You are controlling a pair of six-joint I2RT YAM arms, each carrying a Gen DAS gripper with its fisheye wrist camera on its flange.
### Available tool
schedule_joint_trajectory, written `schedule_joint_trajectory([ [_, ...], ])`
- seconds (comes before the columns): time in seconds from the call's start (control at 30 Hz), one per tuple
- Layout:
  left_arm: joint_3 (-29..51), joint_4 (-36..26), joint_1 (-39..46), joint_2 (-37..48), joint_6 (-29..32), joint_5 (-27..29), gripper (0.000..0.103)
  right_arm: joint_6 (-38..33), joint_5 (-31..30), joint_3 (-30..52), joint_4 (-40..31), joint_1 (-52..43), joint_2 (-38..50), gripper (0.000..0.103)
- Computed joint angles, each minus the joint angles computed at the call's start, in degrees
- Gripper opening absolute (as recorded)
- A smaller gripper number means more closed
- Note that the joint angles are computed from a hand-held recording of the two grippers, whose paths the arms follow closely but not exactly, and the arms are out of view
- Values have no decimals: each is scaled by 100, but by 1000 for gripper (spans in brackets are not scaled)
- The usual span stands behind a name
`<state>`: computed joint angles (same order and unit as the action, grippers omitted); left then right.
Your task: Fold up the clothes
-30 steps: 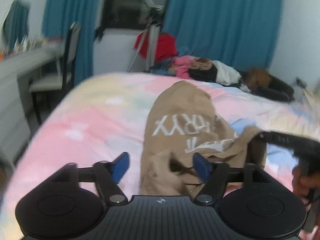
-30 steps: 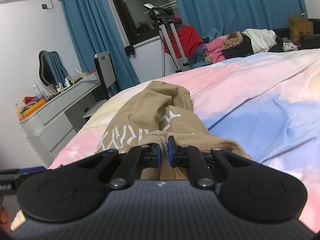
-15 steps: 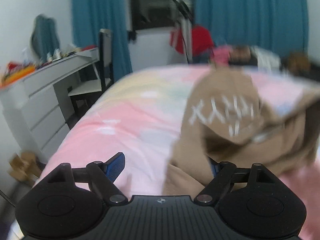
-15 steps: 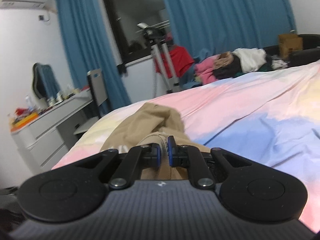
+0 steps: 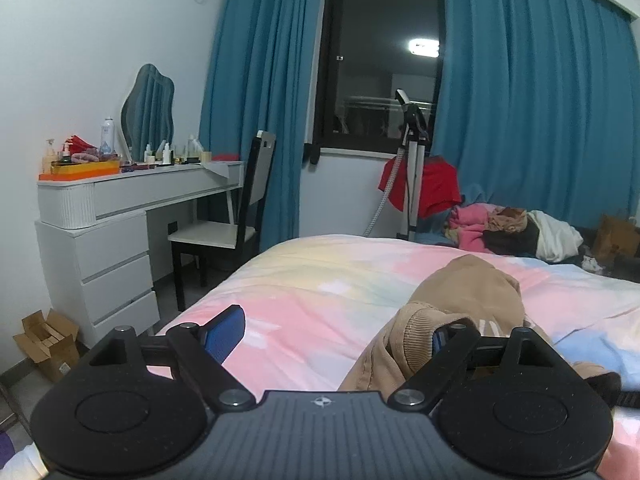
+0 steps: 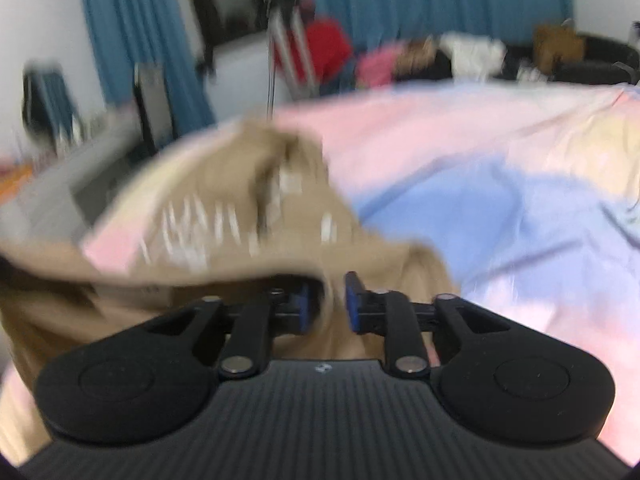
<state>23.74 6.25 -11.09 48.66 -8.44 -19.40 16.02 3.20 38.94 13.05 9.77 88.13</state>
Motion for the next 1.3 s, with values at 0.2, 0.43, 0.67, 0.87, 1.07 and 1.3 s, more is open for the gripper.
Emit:
schedule_joint_trajectory([
  [0.2, 4, 336, 83, 463, 19, -265, 87, -80, 343, 202, -522, 81, 200, 23],
  [0.43, -202, 829, 96, 299, -359, -136, 88, 183, 1809, -1067, 1849, 214, -760, 32],
  [0.67, -297, 1478, -569, -1149, -192, -1206, 89, -716, 2636, -1400, 2912, 664, -2087, 32],
  [0.87, 1112, 817, -1210, -1489, 137, -1853, 90, -793, 2344, -230, 1137, 535, -3497, 33],
  [1.07, 3263, -129, -1922, -1079, 862, -2261, 93, -691, 1866, 1580, -745, 246, -4075, 33],
  [1.3, 5800, -528, -3556, -334, 2413, -3251, 97, -611, 699, 3808, -2468, -568, -4130, 37],
])
